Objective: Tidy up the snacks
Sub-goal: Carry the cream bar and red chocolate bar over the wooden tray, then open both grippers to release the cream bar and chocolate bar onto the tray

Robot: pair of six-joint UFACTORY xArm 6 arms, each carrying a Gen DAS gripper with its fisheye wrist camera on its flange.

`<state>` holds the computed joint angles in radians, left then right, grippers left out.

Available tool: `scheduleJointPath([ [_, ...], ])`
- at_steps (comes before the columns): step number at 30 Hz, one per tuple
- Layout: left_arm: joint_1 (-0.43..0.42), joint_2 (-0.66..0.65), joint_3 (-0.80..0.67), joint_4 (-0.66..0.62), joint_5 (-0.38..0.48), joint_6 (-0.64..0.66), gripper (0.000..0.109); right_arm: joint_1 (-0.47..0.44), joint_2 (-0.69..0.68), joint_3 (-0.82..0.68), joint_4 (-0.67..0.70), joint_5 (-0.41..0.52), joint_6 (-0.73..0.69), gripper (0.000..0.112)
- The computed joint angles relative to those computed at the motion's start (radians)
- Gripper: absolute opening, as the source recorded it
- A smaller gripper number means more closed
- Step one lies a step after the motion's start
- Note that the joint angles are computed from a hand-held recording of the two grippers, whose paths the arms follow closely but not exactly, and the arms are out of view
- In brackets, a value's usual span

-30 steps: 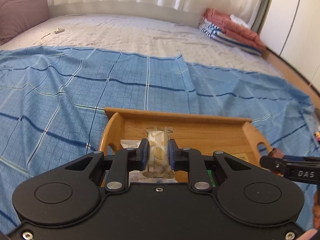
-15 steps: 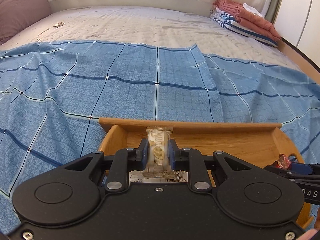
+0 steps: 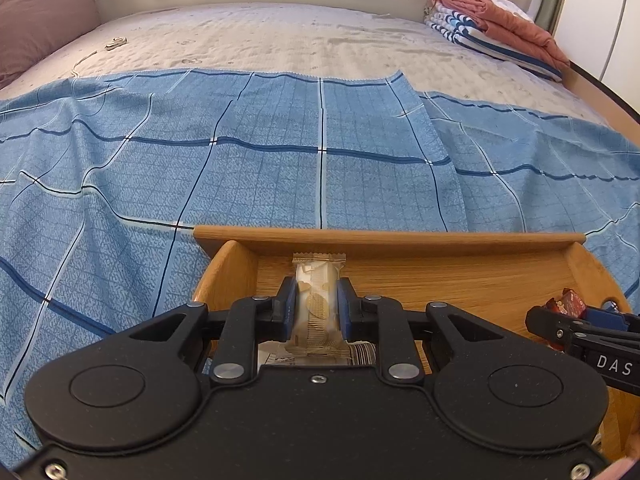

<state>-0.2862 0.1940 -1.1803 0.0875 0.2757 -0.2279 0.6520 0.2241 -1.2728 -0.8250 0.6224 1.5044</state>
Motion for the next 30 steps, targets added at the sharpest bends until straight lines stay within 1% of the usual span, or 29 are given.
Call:
scheduleJointPath([
  [8,0.001,0.006,0.004,0.016,-0.013,-0.018,0.021,0.009,0.016,-0.016,-0.014,0.032,-0.008,0.070],
  [11,0.001,0.005,0.010,-0.001,-0.018,-0.004,0.022,0.014,0.020,-0.023,-0.014,0.043,-0.022,0.071],
  [12,0.001,0.003,0.012,0.002,-0.016,-0.007,0.024,0.014,0.020,-0.022,-0.012,0.038,-0.028,0.072],
  [13,0.001,-0.001,0.016,0.012,-0.013,-0.015,0.033,0.014,0.020,-0.021,-0.015,0.032,-0.031,0.077],
  [14,0.000,-0.007,0.021,0.027,-0.009,-0.027,0.039,0.014,0.021,-0.021,-0.018,0.032,-0.032,0.083],
  [15,0.000,-0.016,0.028,0.043,-0.011,-0.040,0.047,0.014,0.024,-0.021,-0.020,0.024,-0.039,0.084],
  [16,-0.001,-0.028,0.040,0.055,-0.018,-0.049,0.051,0.017,0.027,-0.026,-0.018,0.033,-0.044,0.085],
  [17,-0.003,-0.041,0.052,0.051,-0.022,-0.042,0.052,0.020,0.028,-0.029,-0.014,0.040,-0.043,0.086],
  [18,-0.004,-0.056,0.062,0.038,-0.022,-0.027,0.058,0.022,0.024,-0.027,-0.007,0.036,-0.037,0.087],
  [19,-0.005,-0.073,0.075,0.028,-0.023,-0.017,0.067,0.025,0.016,-0.020,-0.011,0.031,-0.021,0.088],
  [21,-0.005,-0.116,0.111,0.047,-0.032,-0.033,0.076,0.035,-0.006,0.000,-0.041,0.024,0.016,0.090],
  [23,-0.011,-0.168,0.150,0.039,-0.022,-0.020,0.078,0.052,-0.031,0.015,-0.075,0.037,0.041,0.091],
  [25,-0.022,-0.223,0.197,-0.005,-0.024,0.045,0.079,0.072,-0.053,0.023,-0.088,0.066,0.047,0.092],
  [28,-0.029,-0.314,0.275,0.050,-0.042,0.025,0.083,0.098,-0.099,0.051,-0.102,0.094,0.072,0.092],
  [30,-0.039,-0.377,0.323,0.033,-0.039,0.044,0.084,0.115,-0.141,0.084,-0.123,0.100,0.109,0.095],
])
